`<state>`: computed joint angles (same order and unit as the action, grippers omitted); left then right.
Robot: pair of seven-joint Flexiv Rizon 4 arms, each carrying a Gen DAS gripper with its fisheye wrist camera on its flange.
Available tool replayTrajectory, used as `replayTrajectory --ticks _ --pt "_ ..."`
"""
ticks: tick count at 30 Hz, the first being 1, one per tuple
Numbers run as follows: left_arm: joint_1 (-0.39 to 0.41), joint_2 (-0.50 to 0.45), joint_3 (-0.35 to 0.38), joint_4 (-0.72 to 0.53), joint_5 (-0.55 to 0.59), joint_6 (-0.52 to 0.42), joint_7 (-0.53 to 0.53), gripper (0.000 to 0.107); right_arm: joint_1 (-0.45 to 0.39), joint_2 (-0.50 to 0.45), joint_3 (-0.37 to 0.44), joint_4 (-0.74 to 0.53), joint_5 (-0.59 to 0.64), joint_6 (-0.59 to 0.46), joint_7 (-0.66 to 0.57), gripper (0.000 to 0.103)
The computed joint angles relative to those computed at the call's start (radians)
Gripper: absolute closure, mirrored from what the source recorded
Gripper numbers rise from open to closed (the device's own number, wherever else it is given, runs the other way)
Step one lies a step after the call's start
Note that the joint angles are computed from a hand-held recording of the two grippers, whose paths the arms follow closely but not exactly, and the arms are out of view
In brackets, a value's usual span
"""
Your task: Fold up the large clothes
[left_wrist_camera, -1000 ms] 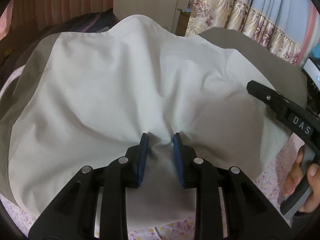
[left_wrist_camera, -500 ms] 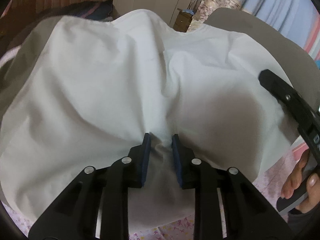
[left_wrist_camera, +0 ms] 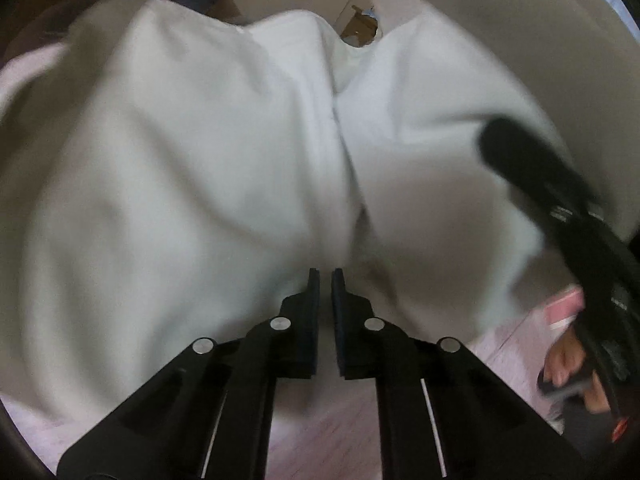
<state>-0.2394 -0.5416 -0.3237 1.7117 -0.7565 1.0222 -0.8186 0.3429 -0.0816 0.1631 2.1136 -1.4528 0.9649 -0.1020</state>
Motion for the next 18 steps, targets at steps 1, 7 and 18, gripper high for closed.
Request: replayTrajectory --ticks 1,7,18 --pt "-0.001 0.018 0.018 0.016 0.015 0.023 -0.001 0.097 0.013 -0.025 0.005 -0.025 0.024 -0.013 -0.042 0.075" --pt "0.070 0.073 0.059 0.086 0.007 0.169 0.021 0.072 0.144 -0.186 0.003 -0.173 0.146 -0.150 -0.265 0.075" --pt "0.117 0.068 0.064 0.119 0.065 0.213 0.001 0.050 0.252 -0.290 -0.053 -0.205 0.217 -0.141 -0.344 0.072"
